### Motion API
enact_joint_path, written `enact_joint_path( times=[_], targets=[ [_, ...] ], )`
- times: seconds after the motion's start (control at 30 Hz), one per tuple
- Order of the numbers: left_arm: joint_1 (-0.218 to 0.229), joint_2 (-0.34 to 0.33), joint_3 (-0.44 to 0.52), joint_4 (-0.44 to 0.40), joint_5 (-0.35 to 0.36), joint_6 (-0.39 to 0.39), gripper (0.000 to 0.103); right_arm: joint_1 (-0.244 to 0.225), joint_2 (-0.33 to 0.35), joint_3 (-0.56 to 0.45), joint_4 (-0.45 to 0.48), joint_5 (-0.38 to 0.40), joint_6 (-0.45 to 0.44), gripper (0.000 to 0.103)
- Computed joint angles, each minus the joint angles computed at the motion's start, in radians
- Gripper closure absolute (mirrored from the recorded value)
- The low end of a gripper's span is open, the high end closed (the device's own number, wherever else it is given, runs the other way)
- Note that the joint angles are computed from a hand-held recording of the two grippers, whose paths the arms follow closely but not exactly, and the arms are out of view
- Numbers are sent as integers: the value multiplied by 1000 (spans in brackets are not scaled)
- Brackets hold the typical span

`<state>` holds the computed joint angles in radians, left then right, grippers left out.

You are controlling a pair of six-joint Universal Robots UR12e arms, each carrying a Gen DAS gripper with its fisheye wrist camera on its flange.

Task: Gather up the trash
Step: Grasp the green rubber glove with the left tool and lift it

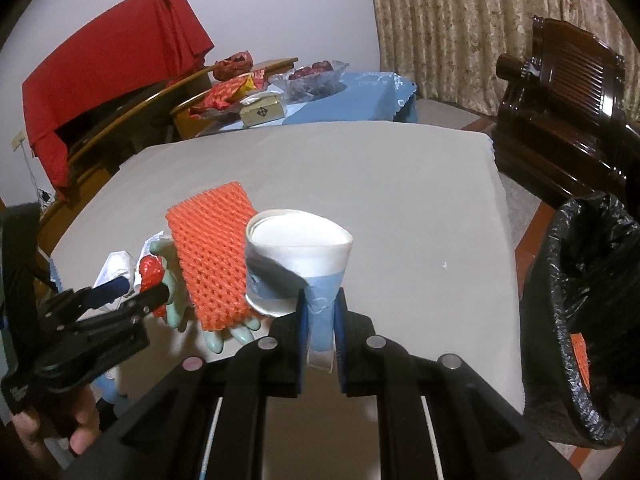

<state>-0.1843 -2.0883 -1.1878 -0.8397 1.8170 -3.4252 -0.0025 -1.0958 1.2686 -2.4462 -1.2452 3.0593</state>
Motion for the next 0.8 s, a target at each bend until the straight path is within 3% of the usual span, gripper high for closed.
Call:
enact_joint_path(
  times=[0.03, 0.07, 0.1, 0.37, 0.53, 0.57, 0.63, 0.8],
  targets=[
    [1, -3, 5, -12, -1, -3, 71, -1, 1, 1, 2, -1, -1, 91],
    [6, -7, 12, -32, -23, -9, 81, -1, 1, 1, 4, -1, -1, 91],
    [9, -7, 13, -44, -36, -12, 103, -3, 1, 1, 5, 0, -1, 91],
    [12, 27, -19, -25, -35, -24, 103, -1, -8, 3, -5, -1, 6, 91],
    [17, 47, -37, -18, -78, -33, 102, -5, -18, 16, -19, 8, 18, 91],
    [16, 44, -35, -21, -74, -35, 99, -7, -19, 17, -17, 12, 19, 91],
    [16, 38, -29, -33, -76, -38, 75, -9, -20, 20, -17, 15, 19, 91],
    [13, 20, -16, -49, -67, -36, 66, -10, -15, 15, -14, 12, 17, 91]
  ],
)
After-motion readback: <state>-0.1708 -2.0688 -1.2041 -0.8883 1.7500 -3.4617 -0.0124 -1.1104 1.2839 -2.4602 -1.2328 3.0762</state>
